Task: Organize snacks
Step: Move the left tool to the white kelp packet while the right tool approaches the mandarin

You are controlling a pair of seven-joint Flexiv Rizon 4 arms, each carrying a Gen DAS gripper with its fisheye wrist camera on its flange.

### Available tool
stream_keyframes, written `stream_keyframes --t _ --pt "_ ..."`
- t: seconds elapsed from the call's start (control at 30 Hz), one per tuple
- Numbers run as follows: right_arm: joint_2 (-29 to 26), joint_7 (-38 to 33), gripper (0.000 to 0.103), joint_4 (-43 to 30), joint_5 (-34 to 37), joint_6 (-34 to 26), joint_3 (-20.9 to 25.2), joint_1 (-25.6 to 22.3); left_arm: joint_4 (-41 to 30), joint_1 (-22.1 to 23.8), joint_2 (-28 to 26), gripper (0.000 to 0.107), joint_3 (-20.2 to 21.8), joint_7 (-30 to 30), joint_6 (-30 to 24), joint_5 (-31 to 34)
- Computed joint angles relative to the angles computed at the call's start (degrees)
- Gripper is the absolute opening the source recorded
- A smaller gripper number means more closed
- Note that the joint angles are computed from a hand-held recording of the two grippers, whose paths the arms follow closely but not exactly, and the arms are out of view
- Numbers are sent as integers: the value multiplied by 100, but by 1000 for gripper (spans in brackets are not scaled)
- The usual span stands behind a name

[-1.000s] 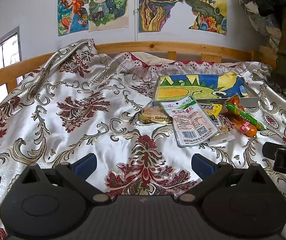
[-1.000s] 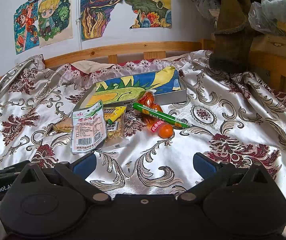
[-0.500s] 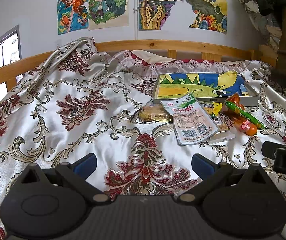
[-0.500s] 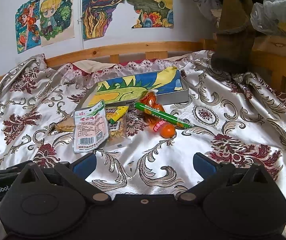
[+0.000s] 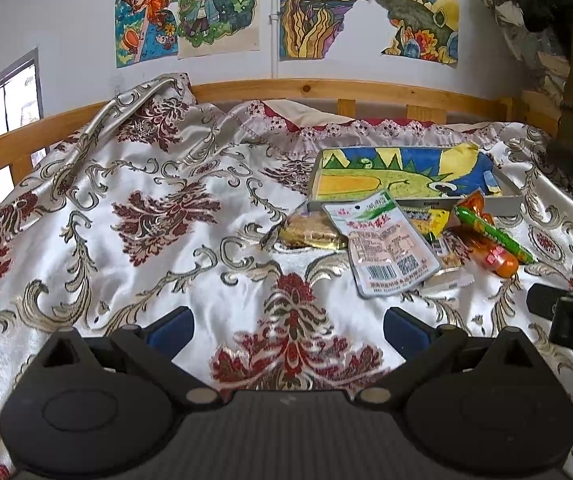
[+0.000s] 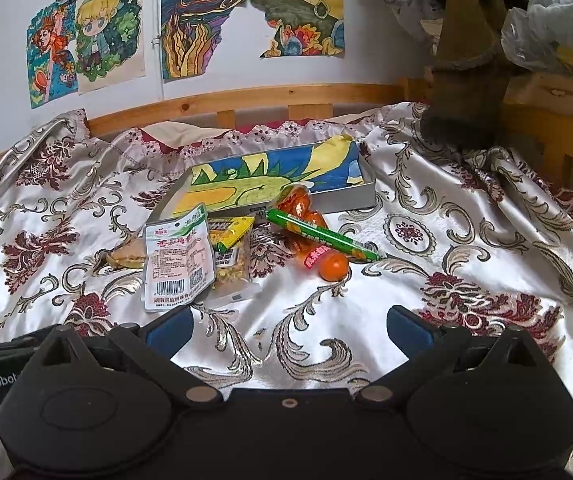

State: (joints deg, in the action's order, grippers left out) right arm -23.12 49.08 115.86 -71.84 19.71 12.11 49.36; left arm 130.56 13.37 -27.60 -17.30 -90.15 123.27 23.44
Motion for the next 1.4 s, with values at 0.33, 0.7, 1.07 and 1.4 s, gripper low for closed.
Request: stream_keyframes --t 0.33,0.7,1.07,1.4 --pt "166 -953 102 189 -759 148 -173 -355 -609 44 -241 103 -369 181 -482 -164" --pt "293 -1230 102 543 -1630 886 -270 -1119 -1263 123 -693 103 -1055 742 -1265 -702" --pt "175 -1490 102 582 -2162 1756 -399 -1651 -1807 -677 -990 103 -847 1376 -1859 -1757" --pt "56 -1039 97 587 -2255 2318 -449 -1902 -2155 -1455 -1172 103 -310 1563 -2103 -2504"
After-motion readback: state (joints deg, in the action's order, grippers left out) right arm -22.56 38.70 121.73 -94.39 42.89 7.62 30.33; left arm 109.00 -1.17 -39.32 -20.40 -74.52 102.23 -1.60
